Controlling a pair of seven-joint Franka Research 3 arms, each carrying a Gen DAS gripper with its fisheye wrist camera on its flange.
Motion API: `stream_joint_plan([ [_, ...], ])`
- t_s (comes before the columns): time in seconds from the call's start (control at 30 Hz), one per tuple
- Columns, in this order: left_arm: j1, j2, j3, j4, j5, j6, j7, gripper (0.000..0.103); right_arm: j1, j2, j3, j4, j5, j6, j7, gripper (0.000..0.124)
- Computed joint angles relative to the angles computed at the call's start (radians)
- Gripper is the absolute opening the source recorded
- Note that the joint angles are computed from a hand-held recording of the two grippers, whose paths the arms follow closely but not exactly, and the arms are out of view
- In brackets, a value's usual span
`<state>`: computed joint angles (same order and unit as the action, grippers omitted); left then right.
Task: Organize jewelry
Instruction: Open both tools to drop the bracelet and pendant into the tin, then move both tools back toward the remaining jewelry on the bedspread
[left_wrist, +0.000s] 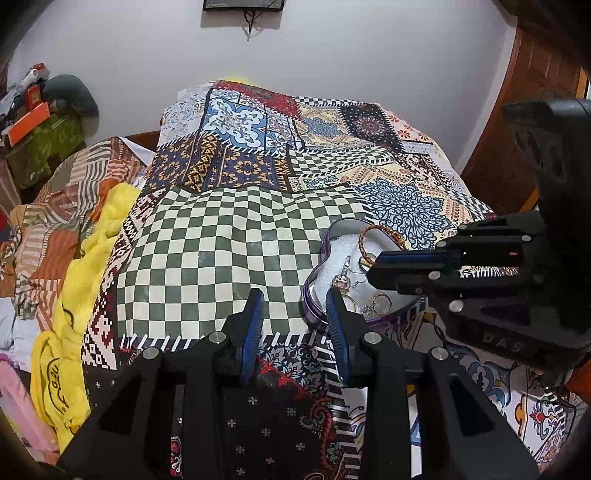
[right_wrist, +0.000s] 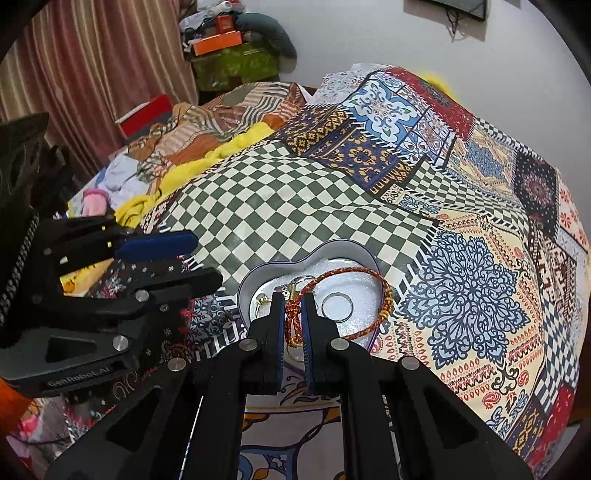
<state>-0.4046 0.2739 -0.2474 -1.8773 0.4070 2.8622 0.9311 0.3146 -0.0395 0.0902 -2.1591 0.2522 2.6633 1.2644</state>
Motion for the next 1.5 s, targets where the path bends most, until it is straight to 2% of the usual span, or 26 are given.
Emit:
stream_joint_plan([
  [0.17,0.003,-0.019,0.002,-0.018,0.001,-0.005,-0.010,0.034,0.001,-0.001,0.004,0.007,-0.043,-0.023,0.031,0.008],
  [0.37,0.004,-0.039,-0.001,-0.031,0.004,-0.020,-0.016,0.034,-0.001,-0.026,0.009,-0.010,-0.125,-0.017,0.104,0.024],
  [0.87,-0.021,-0.115,-0.026,-0.047,0.038,-0.060,-0.024,0.035,-0.050,-0.228,0.031,-0.158,-0.214,0.055,0.222,0.024],
  [1.23,-0.056,-0.163,-0.052,-0.041,0.099,-0.071,-0.064,0.042,-0.095,-0.420,0.018,-0.297,-0.154,0.073,0.224,0.025],
  [1.5,-0.082,-0.134,-0.085,-0.020,0.033,-0.083,0.001,0.043,-0.148,-0.525,0.023,-0.394,-0.147,0.058,0.237,0.025],
])
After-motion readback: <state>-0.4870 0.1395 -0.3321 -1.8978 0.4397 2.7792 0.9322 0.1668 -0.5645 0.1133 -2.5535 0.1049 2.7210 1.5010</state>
